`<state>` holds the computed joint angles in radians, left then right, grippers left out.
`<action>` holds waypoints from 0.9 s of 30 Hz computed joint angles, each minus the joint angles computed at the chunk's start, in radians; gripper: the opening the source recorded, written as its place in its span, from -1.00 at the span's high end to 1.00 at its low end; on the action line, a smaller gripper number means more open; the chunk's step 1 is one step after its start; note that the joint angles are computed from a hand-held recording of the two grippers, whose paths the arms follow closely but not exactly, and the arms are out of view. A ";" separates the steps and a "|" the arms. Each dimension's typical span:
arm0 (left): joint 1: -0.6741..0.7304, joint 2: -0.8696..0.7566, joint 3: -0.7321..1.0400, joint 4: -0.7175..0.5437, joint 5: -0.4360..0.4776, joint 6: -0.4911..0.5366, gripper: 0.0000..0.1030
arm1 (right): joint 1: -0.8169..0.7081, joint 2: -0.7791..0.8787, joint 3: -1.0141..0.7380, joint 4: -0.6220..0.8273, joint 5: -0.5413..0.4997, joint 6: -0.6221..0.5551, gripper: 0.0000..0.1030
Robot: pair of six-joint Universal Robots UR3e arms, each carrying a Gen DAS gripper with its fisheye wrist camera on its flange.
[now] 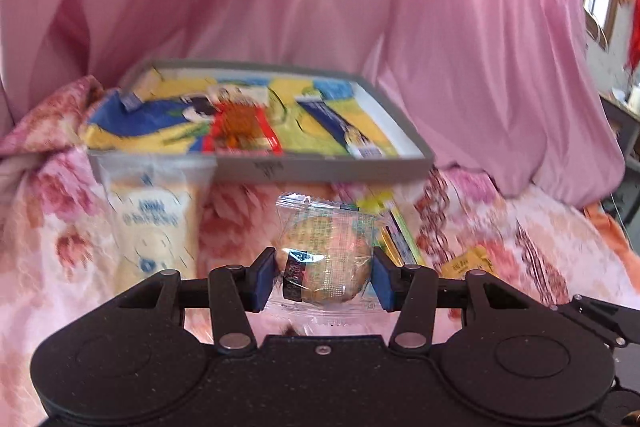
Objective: Organize snacks
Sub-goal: 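Carry the wrapped cake and jerky bag over the grey tray with both tools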
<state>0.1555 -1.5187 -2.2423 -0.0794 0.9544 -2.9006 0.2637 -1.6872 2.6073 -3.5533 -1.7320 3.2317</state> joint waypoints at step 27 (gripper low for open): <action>-0.082 -0.569 1.017 -0.291 0.241 -0.229 0.00 | -0.173 0.431 -0.951 0.458 0.185 -0.092 0.02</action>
